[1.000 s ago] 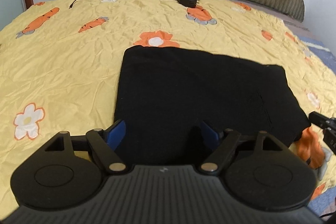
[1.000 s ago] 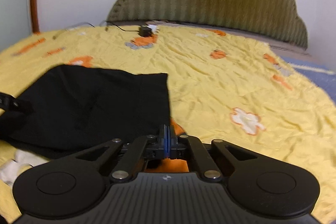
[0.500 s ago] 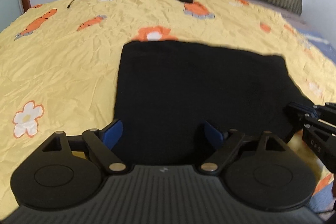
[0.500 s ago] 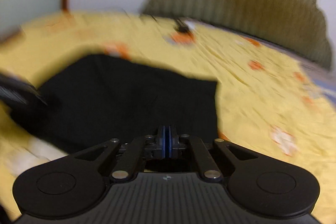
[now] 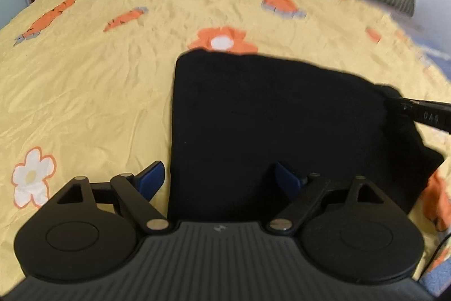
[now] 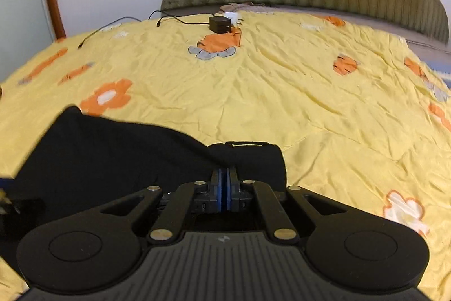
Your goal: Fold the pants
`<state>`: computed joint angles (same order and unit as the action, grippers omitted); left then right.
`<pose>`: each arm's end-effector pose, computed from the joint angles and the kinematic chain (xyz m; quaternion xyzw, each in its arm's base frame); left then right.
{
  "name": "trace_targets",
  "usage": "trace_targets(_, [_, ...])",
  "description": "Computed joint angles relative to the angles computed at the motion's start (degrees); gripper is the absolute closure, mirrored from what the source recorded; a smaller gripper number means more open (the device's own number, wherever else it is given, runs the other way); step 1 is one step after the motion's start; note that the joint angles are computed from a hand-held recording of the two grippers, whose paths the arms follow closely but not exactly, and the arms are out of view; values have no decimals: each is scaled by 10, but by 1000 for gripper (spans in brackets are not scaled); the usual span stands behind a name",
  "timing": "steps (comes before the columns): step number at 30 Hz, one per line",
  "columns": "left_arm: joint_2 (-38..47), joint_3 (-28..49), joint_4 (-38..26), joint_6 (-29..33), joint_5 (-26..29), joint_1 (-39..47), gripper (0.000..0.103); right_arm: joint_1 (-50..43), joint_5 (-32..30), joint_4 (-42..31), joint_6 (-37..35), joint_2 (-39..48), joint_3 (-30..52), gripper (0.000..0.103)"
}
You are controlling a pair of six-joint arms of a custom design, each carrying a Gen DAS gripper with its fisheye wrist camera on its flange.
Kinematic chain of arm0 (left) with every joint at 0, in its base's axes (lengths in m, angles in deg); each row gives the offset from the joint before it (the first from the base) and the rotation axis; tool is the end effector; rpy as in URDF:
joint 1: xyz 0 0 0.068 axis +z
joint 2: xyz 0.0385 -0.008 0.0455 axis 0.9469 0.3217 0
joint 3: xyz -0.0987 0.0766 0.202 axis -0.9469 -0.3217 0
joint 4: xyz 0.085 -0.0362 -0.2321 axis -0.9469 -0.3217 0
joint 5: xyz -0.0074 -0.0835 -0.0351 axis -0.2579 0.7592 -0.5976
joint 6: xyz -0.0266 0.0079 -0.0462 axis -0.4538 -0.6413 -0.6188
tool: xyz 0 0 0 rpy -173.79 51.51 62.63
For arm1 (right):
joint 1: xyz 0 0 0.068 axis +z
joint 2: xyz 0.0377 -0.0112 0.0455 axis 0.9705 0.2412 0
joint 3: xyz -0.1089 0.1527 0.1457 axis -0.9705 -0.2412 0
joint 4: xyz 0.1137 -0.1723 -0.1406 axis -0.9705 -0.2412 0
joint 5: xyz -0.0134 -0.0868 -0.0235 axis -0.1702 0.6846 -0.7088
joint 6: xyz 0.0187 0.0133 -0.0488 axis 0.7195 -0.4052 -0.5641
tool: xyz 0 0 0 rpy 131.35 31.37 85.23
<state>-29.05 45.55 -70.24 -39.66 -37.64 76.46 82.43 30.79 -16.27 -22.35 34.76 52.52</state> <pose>0.1423 0.0119 0.1547 -0.0705 0.9337 -0.0117 0.3508 0.2654 0.0334 0.1830 -0.0905 0.9128 0.0631 0.3932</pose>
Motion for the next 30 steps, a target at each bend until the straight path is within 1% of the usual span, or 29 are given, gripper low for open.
trace_targets(1, [-8, -2, 6, -2, -6, 4, 19, 7, 3, 11, -3, -30, -15, 99])
trace_targets(2, [7, 3, 16, -10, -18, 0, 19, 15, 7, 20, -10, -35, -15, 99])
trace_targets(4, [68, 25, 44, -19, -13, 4, 19, 33, 32, 14, -21, 19, 24, 99])
trace_targets(5, [97, 39, 56, -23, -7, 7, 19, 39, 44, 10, -31, 68, 50, 99])
trace_targets(6, [126, 53, 70, -26, -3, 5, 19, 40, 48, 17, -35, 108, 66, 99])
trace_targets(7, [150, 66, 86, -27, -7, 1, 19, 33, 41, 31, -32, 119, 65, 99])
trace_targets(9, [223, 99, 135, -23, -26, -9, 16, 23, 25, 23, -13, 101, 63, 99])
trace_targets(10, [273, 127, 151, -25, -37, -13, 16, 15, 12, 34, -9, 71, 43, 98])
trace_targets(11, [323, 156, 157, -25, -38, -12, 13, 7, 7, 42, -10, 36, 18, 95])
trace_targets(12, [384, 194, 153, -15, -35, -10, 12, -5, 6, 45, -11, 0, -7, 84])
trace_targets(13, [422, 216, 149, -12, -38, -9, 13, -31, -14, 37, -11, -35, -27, 75])
trace_targets(14, [433, 218, 156, -5, -26, -1, 15, -71, -62, 22, -10, -63, -43, 52])
trace_targets(15, [415, 203, 164, 5, -6, 11, 21, -121, -127, 3, -12, -74, -49, 29])
trace_targets(16, [377, 180, 165, 16, 13, 25, 21, -177, -201, -26, -18, -81, -50, 25])
trace_targets(17, [339, 162, 154, 25, 24, 36, 20, -238, -282, -57, -35, -77, -48, 25])
trace_targets(19, [256, 127, 118, 42, 56, 72, 14, -331, -388, -133, -72, -41, -26, 25])
trace_targets(20, [220, 116, 94, 52, 78, 98, 7, -362, -415, -163, -84, -21, -16, 25])
trace_targets(21, [197, 113, 66, 66, 108, 130, 4, -390, -445, -192, -100, 5, -5, 25])
trace_targets(23, [183, 116, 14, 100, 167, 190, 4, -427, -507, -250, -138, 55, 14, 25])
trace_targets(25, [197, 124, -35, 146, 217, 243, 4, -438, -550, -284, -163, 96, 19, 25])
trace_targets(26, [205, 129, -59, 167, 237, 267, 3, -433, -546, -281, -154, 101, 15, 25])
trace_targets(28, [254, 139, -82, 188, 275, 301, 3, -425, -528, -268, -142, 99, 0, 25])
trace_targets(30, [248, 127, -73, 188, 297, 319, 1, -434, -548, -267, -144, 106, -7, 25])
